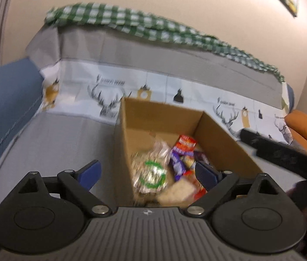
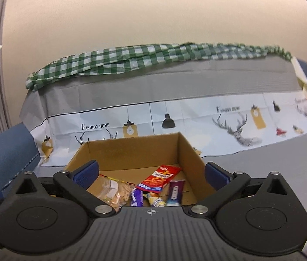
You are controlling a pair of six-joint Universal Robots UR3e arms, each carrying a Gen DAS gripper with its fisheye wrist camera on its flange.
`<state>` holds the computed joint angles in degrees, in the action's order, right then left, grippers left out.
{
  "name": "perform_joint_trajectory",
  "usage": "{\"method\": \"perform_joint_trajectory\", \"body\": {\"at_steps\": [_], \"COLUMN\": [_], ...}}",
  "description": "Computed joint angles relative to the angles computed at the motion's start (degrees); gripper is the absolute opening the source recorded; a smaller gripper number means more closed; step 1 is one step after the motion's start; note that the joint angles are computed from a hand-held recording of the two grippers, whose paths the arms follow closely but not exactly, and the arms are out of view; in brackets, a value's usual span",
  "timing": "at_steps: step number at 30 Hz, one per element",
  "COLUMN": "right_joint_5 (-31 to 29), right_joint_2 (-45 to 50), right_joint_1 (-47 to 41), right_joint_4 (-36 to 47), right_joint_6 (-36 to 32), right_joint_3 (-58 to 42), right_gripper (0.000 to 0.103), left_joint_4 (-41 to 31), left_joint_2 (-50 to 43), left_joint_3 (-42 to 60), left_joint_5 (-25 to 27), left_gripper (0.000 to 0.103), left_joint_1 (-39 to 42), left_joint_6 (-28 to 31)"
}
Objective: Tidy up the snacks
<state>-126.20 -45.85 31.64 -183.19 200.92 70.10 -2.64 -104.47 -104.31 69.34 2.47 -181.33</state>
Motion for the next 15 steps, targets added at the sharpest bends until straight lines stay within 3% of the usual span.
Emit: {"method": "perform_joint_trajectory", "body": {"at_steps": [3, 5, 10, 15], "right_joint_5": [-1.13, -1.86, 0.44, 1.02], "right_joint_2": [-3.67, -6.09, -12.39, -12.57], "right_joint_1": [1.47, 2.17, 0.91, 1.45], "right_joint_4": [-1.78, -3.01, -3.52, 0.59], "right_joint_6": [-1.41, -1.22, 6.24, 5.40], "right_joint_3": [5.45, 9.08, 18.55, 18.02], "right_gripper": [0.102, 0.102, 0.102, 0.102], "left_joint_4": [-1.93, -2.36, -1.71, -4.90], "left_joint_2": [1.07, 0.94, 0.79, 0.41], "left_joint_3": [-1.69, -1.62, -2.62, -1.68], "left_joint_5": [0.53, 1.68, 1.54, 2.89], "left_gripper": [0.096, 0.103, 0.103, 0.103], "left_joint_1": [0.69, 0.28, -0.42, -2.05], "left_joint_6": [-0.54, -0.37, 1.77, 2.71]}}
